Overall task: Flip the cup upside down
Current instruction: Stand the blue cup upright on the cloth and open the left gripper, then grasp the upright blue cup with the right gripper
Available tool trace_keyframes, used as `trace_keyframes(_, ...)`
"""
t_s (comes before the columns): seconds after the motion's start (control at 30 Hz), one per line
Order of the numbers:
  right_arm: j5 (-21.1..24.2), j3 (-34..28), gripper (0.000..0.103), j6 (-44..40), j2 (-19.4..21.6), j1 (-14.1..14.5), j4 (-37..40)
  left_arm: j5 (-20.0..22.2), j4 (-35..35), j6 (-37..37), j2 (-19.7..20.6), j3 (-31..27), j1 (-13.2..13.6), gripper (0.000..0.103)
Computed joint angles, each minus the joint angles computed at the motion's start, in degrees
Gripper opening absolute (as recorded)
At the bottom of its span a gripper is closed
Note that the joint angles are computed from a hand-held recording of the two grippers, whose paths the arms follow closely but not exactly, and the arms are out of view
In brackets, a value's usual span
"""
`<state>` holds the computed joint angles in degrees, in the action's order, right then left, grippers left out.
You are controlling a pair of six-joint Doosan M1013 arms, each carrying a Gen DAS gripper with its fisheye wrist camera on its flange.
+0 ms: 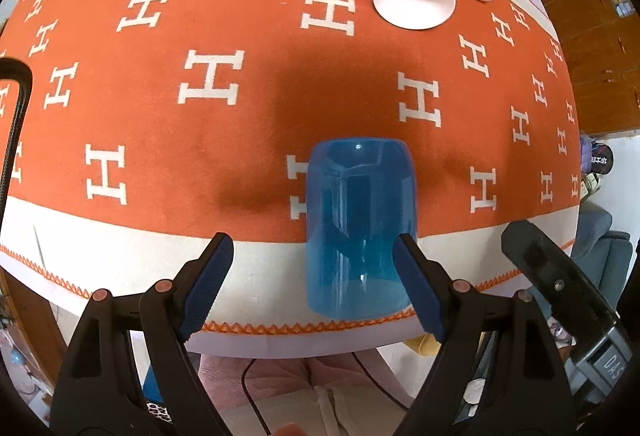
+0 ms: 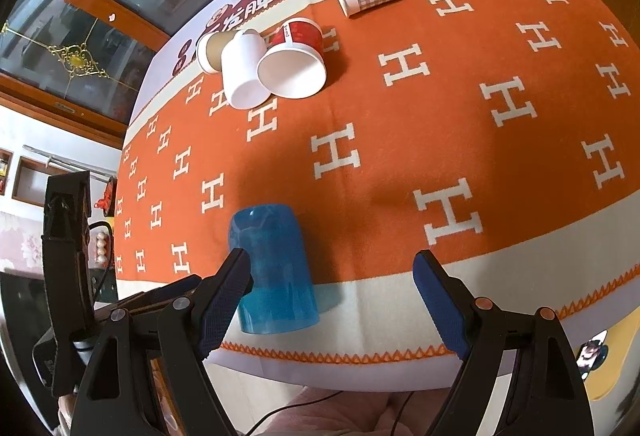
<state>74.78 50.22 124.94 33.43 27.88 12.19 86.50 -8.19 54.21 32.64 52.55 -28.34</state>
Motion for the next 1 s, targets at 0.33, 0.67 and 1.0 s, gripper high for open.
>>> trace_keyframes(0.33, 0.17, 0.11, 0.085, -0.97, 0.16, 0.31, 0.46, -2.09, 4.41, 0.28, -1.87, 1.37, -0.53, 0.079)
trace_keyframes(0.67, 1.47, -1.4, 0.085, -2.94, 1.31, 0.86, 1.7, -5.71, 10.19, -2.05, -6.04, 4.81, -0.21, 0.064)
trace_keyframes(1.0, 3.56, -3.06, 0.085, -5.36, 2.4, 1.65, 2.92, -10.34, 13.59, -2.22, -9.23, 9.99, -0.43, 0.062)
